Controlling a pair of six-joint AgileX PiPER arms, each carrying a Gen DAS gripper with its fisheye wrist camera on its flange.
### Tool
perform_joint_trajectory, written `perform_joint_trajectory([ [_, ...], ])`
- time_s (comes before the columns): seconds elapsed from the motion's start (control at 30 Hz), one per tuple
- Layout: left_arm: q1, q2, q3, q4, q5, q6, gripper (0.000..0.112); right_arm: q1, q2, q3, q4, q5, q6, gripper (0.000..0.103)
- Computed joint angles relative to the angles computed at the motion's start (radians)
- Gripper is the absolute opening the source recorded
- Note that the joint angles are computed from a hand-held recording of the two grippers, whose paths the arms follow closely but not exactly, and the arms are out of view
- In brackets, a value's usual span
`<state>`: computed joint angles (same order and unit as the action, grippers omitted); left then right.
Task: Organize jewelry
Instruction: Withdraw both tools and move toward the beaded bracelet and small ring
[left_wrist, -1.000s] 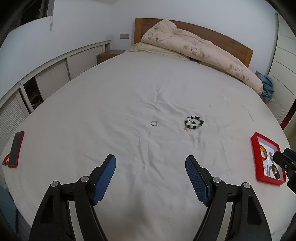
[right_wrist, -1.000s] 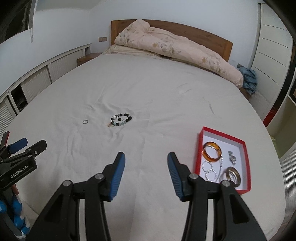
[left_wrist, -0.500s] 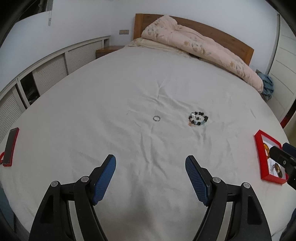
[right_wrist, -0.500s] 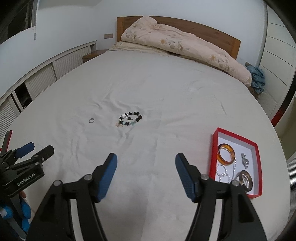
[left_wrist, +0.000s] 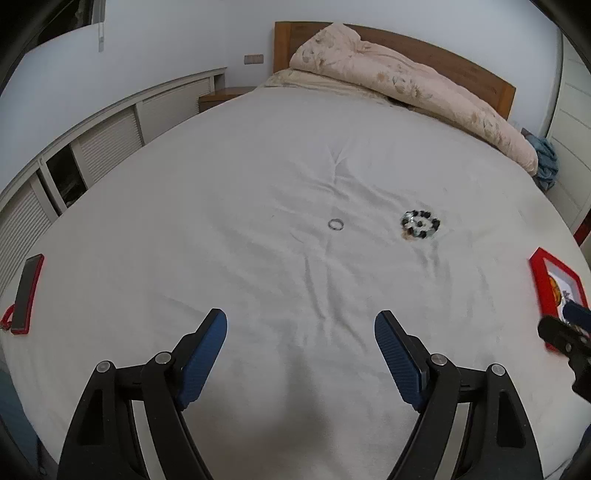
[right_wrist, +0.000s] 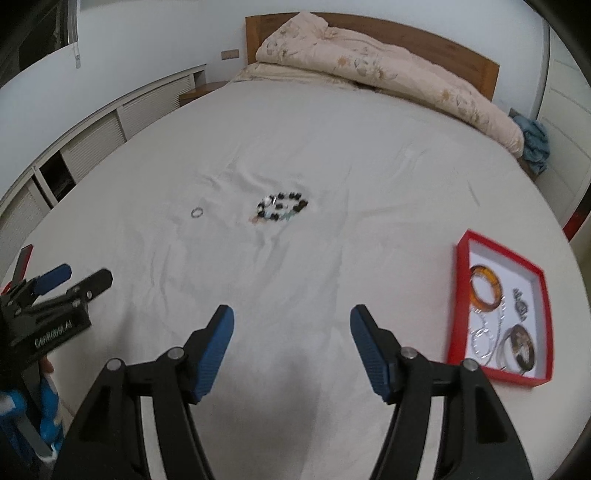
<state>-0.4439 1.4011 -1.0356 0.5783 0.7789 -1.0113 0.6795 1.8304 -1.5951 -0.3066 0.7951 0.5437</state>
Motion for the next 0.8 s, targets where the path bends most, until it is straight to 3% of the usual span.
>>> perform_joint_trajectory([
  [0.1,0.019,-0.002,0.024,-0.009,-0.038,0.019,0.081,-0.018,-0.005,0.049,0.033,-0.029,-0.004,0.064],
  [0.3,0.025,0.052,-0.018,-0.008,-0.036,0.076,0.081,-0.031,0.006,0.086,0.079,-0.085,-0.043,0.064],
  [0.8,0.033,0.18,-0.129,0.013,-0.041,0.115,0.082,-0.093,0.076,0.04,0.213,-0.167,-0.211,0.064],
])
